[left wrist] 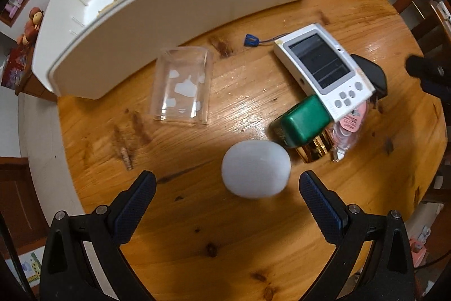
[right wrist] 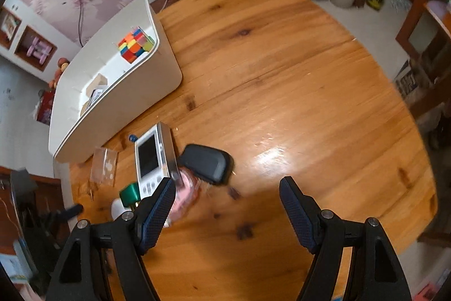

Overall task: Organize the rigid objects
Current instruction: 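Grasp the white egg-shaped object with the left tool while the right tool grasps the black charger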

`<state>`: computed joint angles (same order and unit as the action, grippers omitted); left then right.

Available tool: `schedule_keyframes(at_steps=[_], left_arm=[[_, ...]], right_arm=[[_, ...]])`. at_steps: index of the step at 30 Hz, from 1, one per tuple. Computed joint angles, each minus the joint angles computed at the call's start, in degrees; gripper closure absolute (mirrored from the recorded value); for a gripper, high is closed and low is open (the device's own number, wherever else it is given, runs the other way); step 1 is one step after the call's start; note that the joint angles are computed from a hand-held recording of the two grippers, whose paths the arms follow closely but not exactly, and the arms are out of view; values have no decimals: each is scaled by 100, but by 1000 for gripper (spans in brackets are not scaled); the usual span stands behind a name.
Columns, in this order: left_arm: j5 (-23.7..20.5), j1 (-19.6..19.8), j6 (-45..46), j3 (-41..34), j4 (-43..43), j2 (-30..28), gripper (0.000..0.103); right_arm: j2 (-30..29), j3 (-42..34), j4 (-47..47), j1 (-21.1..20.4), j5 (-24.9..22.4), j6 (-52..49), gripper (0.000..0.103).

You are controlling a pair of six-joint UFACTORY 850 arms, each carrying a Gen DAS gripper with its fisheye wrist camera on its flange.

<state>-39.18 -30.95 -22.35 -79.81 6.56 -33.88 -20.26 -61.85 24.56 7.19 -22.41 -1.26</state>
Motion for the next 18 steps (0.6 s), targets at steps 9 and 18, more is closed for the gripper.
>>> schedule_keyframes(at_steps=[9, 18], left_arm=[[60, -8, -52, 71, -170, -77, 2], [117, 67, 12, 122, -237, -31, 2]], right_arm=[[-979, -1115, -623, 84, -881, 1158, 26], [-1490, -1644, -1143, 252, -1463, 1904, 27]])
